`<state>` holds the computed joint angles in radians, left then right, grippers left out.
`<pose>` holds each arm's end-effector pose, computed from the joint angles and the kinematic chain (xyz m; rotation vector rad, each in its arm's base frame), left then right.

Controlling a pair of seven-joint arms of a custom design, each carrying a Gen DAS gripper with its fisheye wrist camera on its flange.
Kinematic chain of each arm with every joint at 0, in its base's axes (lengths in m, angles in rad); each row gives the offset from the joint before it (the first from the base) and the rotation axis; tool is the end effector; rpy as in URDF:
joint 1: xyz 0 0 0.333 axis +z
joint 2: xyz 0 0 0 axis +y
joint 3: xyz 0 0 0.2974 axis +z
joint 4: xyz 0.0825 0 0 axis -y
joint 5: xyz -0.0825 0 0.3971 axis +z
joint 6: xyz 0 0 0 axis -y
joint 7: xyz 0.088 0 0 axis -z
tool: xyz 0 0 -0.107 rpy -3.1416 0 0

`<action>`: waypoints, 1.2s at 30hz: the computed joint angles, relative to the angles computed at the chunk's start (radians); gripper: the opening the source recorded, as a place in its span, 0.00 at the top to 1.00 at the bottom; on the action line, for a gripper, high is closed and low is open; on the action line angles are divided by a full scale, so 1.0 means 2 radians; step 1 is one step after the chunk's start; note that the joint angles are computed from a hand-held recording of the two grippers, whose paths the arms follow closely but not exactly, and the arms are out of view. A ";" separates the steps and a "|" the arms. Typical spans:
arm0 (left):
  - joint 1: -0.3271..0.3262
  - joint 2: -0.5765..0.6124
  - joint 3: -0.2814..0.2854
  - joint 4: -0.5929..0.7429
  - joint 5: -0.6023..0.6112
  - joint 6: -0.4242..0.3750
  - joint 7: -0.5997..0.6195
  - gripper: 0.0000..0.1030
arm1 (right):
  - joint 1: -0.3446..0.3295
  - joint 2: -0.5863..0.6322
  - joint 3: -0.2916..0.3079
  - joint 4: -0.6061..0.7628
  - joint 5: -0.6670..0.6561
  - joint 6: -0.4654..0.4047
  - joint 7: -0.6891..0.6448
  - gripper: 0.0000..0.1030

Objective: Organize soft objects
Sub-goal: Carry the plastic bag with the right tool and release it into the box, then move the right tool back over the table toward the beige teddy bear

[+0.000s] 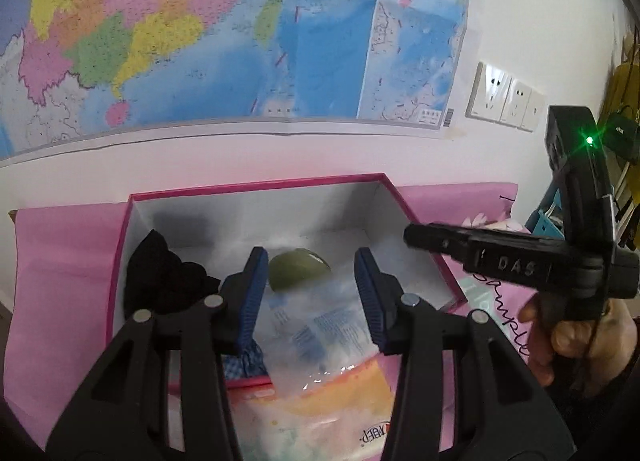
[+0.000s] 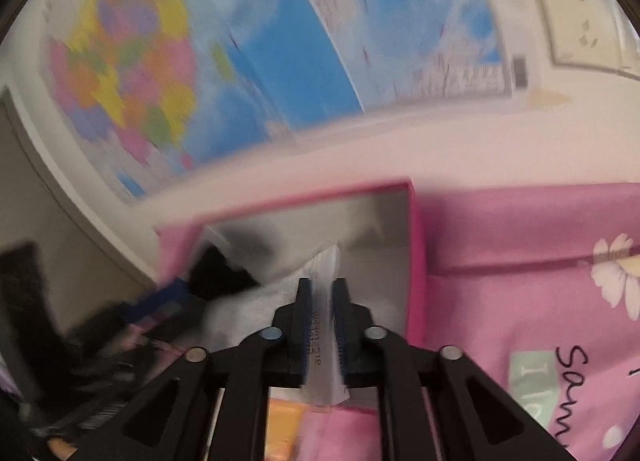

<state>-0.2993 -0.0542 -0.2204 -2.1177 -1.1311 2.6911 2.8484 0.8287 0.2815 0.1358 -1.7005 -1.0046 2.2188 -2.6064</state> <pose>0.5178 -0.2639 0.4674 -0.8655 2.4995 -1.3026 0.4133 0.5348 0.4435 -1.0873 2.0904 -0.5663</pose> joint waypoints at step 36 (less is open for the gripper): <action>0.131 -0.304 0.193 -0.324 0.078 -0.174 0.097 0.00 | 0.199 0.236 -0.015 0.278 0.004 -0.054 -0.023 0.20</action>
<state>-0.0375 -0.6625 0.1662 -2.7651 -0.9744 2.3422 3.0419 1.2276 0.7534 0.1048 -1.1435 -0.9975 2.1099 -2.6515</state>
